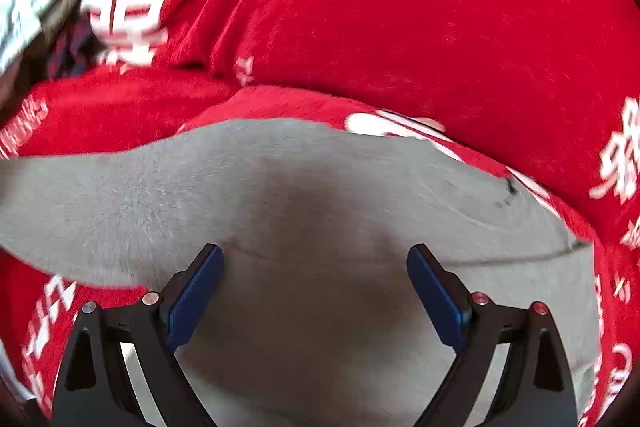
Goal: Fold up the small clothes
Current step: 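Move the left gripper to the other sleeve and close on its cuff, then lift the held sleeve with the left gripper and fold it across the sweater body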
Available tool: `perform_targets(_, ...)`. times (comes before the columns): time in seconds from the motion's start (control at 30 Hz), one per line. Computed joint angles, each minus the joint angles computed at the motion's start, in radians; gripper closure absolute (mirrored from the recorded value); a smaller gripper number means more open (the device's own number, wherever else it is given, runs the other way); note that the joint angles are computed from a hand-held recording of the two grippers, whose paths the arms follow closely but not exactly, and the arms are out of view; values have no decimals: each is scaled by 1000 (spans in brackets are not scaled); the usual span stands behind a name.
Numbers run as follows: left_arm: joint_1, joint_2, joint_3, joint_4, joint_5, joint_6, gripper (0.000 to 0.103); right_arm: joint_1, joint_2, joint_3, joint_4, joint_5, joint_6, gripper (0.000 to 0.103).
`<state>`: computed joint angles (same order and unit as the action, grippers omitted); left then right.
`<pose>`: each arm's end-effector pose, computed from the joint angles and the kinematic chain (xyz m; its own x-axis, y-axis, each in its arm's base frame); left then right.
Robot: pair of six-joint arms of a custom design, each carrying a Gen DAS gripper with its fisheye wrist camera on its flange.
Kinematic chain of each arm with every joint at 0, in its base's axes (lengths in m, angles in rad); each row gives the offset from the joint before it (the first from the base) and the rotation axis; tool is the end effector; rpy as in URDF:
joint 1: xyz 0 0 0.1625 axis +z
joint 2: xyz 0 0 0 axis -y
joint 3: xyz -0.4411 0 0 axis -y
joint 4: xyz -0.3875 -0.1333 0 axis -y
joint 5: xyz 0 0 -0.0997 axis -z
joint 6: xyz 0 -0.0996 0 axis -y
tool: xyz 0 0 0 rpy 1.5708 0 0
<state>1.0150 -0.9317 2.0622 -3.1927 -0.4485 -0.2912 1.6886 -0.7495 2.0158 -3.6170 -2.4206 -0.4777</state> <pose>-0.0936 -0.5735 0.1750 -0.7013 -0.3419 -0.6256 0.2754 0.6794 -0.6801 0.1235 -0.5455 0.1167 -0.5989 0.0723 0.7976 -0.4041 0.8325 -0.3790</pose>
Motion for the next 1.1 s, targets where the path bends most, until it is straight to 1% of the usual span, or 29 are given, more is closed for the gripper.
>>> perform_targets(0.03, 1, -4, 1, 3, -5, -4, 93, 8, 32, -34, 44, -23, 7, 8)
perform_targets(0.07, 6, -11, 0, 23, -11, -22, 93, 13, 53, -53, 61, -30, 11, 8)
perform_targets(0.1, 15, -23, -1, 49, -32, -45, 93, 20, 76, -67, 38, -34, -4, 8)
perform_targets(0.13, 21, -31, 0, 63, -48, -62, 93, 27, 78, -71, 51, -15, -7, 8)
perform_targets(0.2, 35, -42, -7, 101, -75, -94, 93, 19, 38, -46, 144, 101, 17, 10)
perform_targets(0.23, 34, -41, -9, 110, -73, -101, 93, 18, 27, -33, 141, 120, 28, 10)
perform_targets(0.3, 24, -33, -11, 113, -63, -99, 93, 26, 31, -23, 64, 77, 5, 10)
perform_targets(0.37, 7, -20, -12, 102, -55, -86, 93, 18, 8, 8, 1, 66, -13, 10)
perform_targets(0.47, -25, 4, -26, 123, -54, -85, 93, -8, -56, 61, -33, 60, 7, 10)
perform_targets(0.53, -46, 24, -37, 149, -63, -95, 93, -30, -94, 103, -88, 52, -8, 10)
perform_targets(0.63, -78, 60, -60, 190, -91, -107, 93, -59, -140, 154, -118, 35, -8, 10)
perform_targets(0.87, -147, 155, -136, 344, -149, -192, 93, -161, -267, 280, -174, 73, 26, 10)
perform_targets(1.03, -201, 225, -179, 416, -166, -222, 93, -220, -323, 342, -231, 98, -5, 10)
perform_targets(1.1, -225, 256, -199, 446, -169, -230, 93, -249, -355, 368, -233, 130, -3, 10)
